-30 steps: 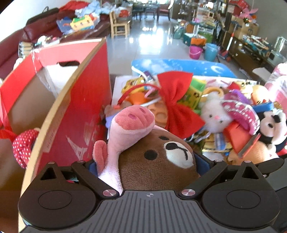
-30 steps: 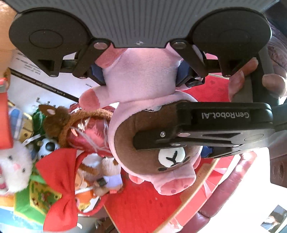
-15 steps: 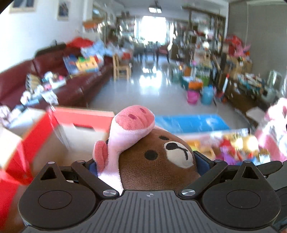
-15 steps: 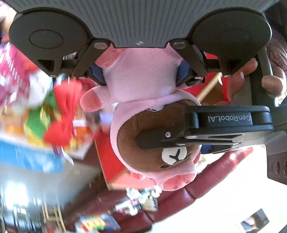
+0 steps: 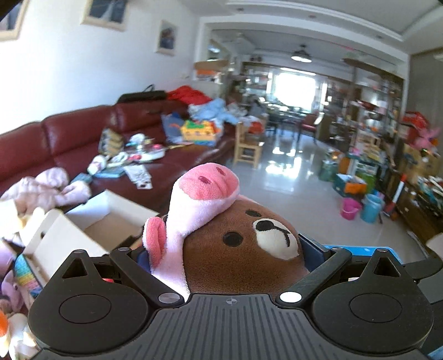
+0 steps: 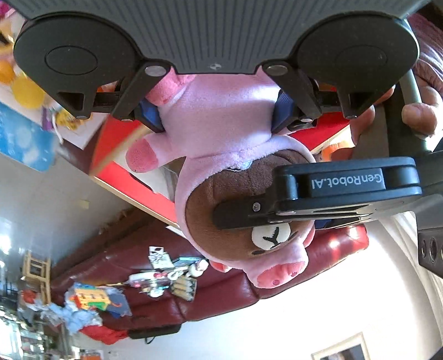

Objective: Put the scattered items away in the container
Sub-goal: 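Lift the brown bear plush with both grippers and carry it over the red box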

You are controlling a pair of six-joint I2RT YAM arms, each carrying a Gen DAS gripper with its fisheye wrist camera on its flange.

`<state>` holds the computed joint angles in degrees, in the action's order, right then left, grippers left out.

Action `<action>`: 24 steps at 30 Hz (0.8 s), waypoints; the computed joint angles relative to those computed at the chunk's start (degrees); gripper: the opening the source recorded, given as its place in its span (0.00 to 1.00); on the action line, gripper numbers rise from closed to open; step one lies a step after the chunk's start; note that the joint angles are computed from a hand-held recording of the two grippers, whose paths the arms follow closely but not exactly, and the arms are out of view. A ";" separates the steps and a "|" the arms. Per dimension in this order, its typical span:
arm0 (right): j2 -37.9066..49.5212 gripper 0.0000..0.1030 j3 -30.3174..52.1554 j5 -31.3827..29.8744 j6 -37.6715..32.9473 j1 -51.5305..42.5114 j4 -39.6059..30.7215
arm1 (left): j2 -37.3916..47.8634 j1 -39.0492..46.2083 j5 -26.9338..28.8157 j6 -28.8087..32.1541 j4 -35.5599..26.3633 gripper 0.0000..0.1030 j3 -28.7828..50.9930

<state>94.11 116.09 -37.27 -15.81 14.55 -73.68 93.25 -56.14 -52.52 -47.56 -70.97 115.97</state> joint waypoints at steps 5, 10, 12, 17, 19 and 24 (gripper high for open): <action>9.55 0.82 7.92 3.33 2.32 5.01 0.68 | -4.58 9.70 7.25 2.81 6.63 0.94 -8.24; 17.29 0.82 15.60 5.02 3.24 6.76 -0.63 | -5.68 16.00 11.92 5.65 12.68 0.95 -13.47; 19.57 0.82 18.70 5.94 3.26 7.26 -1.43 | -6.12 17.89 13.29 6.90 15.75 0.95 -15.67; 25.06 0.86 27.52 7.31 3.13 7.52 -2.90 | -4.06 22.77 16.59 9.77 21.76 1.00 -16.71; 24.45 0.95 24.71 9.51 3.40 7.99 1.90 | -1.24 25.93 19.73 7.80 20.06 1.00 -14.57; 21.00 0.97 11.68 16.46 7.35 9.02 13.83 | 4.09 28.36 19.96 3.59 13.04 1.00 -10.08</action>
<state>115.11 127.77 -20.81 -8.46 23.58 -59.85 97.34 -27.78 -32.57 -43.97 -57.94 105.89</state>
